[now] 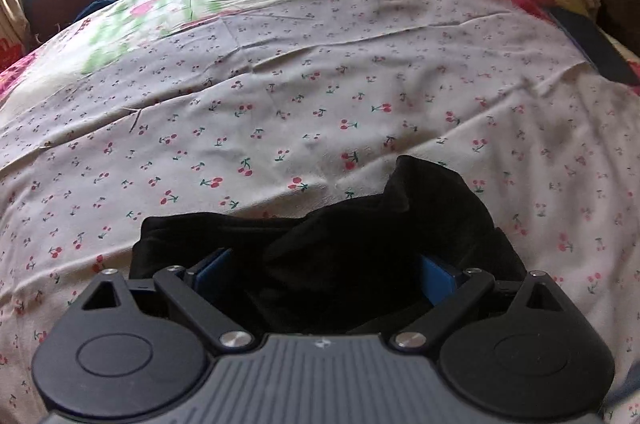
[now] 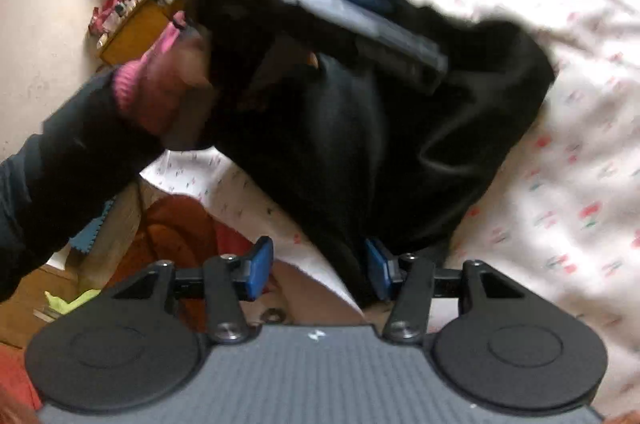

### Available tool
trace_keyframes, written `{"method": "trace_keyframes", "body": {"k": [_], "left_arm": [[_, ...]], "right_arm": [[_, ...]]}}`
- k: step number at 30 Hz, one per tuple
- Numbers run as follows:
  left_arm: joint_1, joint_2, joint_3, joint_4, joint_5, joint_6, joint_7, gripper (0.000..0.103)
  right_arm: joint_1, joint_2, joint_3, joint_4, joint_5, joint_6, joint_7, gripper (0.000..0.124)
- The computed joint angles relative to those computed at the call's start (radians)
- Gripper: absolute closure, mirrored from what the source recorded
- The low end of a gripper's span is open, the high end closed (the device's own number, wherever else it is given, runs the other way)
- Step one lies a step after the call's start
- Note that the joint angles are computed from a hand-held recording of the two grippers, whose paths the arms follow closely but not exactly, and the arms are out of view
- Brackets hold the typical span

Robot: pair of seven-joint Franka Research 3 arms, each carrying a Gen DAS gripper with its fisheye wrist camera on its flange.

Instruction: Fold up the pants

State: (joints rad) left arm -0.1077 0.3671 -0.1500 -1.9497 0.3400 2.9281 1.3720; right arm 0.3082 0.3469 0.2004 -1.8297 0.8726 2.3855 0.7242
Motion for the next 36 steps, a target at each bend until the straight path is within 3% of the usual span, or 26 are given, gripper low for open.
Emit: {"method": "trace_keyframes", "body": {"k": [1, 3, 5, 7, 9, 12, 14, 16, 18, 19, 20, 23, 25, 27, 28, 30, 31, 36], "left_arm": [[0.003, -0.008, -0.005, -0.008, -0.004, 0.005, 0.002, 0.0], [0.072, -0.022, -0.089, -0.028, -0.085, 0.019, 0.098, 0.0], [0.119, -0.019, -0.156, -0.018, -0.165, 0.002, 0.191, 0.0], [0.115, 0.003, -0.173, 0.022, -0.202, -0.029, 0.25, 0.0], [0.062, 0.034, -0.132, 0.066, -0.174, -0.051, 0.254, 0.0], [-0.069, 0.1, 0.003, 0.154, -0.052, -0.102, 0.129, 0.0], [-0.124, 0.145, 0.066, 0.215, 0.023, -0.138, 0.031, 0.0], [-0.111, 0.165, 0.062, 0.239, 0.024, -0.137, -0.016, 0.0], [-0.135, 0.174, 0.101, 0.248, 0.067, -0.126, -0.106, 0.0], [-0.142, 0.178, 0.112, 0.251, 0.087, -0.122, -0.141, 0.0], [-0.139, 0.182, 0.111, 0.253, 0.098, -0.118, -0.161, 0.0], [-0.11, 0.159, 0.089, 0.214, 0.118, -0.073, -0.177, 0.0], [-0.072, 0.119, 0.059, 0.169, 0.088, -0.049, -0.181, 0.0], [0.005, 0.045, -0.011, 0.071, 0.015, 0.027, -0.145, 0.0], [0.033, 0.01, -0.035, 0.024, -0.016, 0.062, -0.131, 0.0], [0.053, -0.075, -0.046, -0.085, -0.045, 0.132, -0.129, 0.0], [0.052, -0.111, -0.045, -0.132, -0.047, 0.161, -0.13, 0.0], [-0.021, -0.232, 0.015, -0.317, 0.05, 0.273, -0.143, 0.0]], "right_arm": [[0.0, -0.013, -0.003, -0.018, 0.0, 0.041, -0.031, 0.072], [0.0, -0.03, -0.006, -0.046, -0.019, 0.077, -0.089, 0.072], [-0.001, -0.044, -0.002, -0.078, -0.016, 0.079, -0.126, 0.072], [-0.006, -0.027, 0.006, -0.069, -0.007, 0.056, -0.179, 0.072], [0.006, -0.025, 0.014, -0.088, -0.002, 0.11, -0.259, 0.072], [0.038, -0.013, 0.017, -0.109, -0.024, 0.188, -0.268, 0.078], [0.066, -0.007, 0.004, -0.114, -0.079, 0.214, -0.178, 0.099], [0.062, -0.025, 0.005, -0.13, -0.09, 0.195, -0.122, 0.105], [0.061, -0.053, -0.002, -0.151, -0.062, 0.157, -0.095, 0.107], [0.033, -0.053, 0.014, -0.142, -0.052, 0.071, -0.071, 0.12], [0.005, -0.047, 0.04, -0.148, -0.039, 0.022, -0.042, 0.122], [0.06, -0.1, 0.013, -0.22, -0.052, 0.112, -0.092, 0.119], [0.028, -0.106, -0.001, -0.199, 0.036, 0.071, -0.044, 0.117], [-0.01, -0.119, -0.015, -0.19, 0.131, 0.041, -0.051, 0.117], [-0.025, -0.123, -0.025, -0.186, 0.178, 0.045, -0.049, 0.113], [-0.041, -0.103, -0.041, -0.161, 0.241, 0.08, -0.019, 0.091], [-0.049, -0.08, -0.044, -0.137, 0.276, 0.101, -0.009, 0.076], [-0.067, 0.092, -0.017, 0.043, 0.326, 0.199, 0.037, 0.074]]}}
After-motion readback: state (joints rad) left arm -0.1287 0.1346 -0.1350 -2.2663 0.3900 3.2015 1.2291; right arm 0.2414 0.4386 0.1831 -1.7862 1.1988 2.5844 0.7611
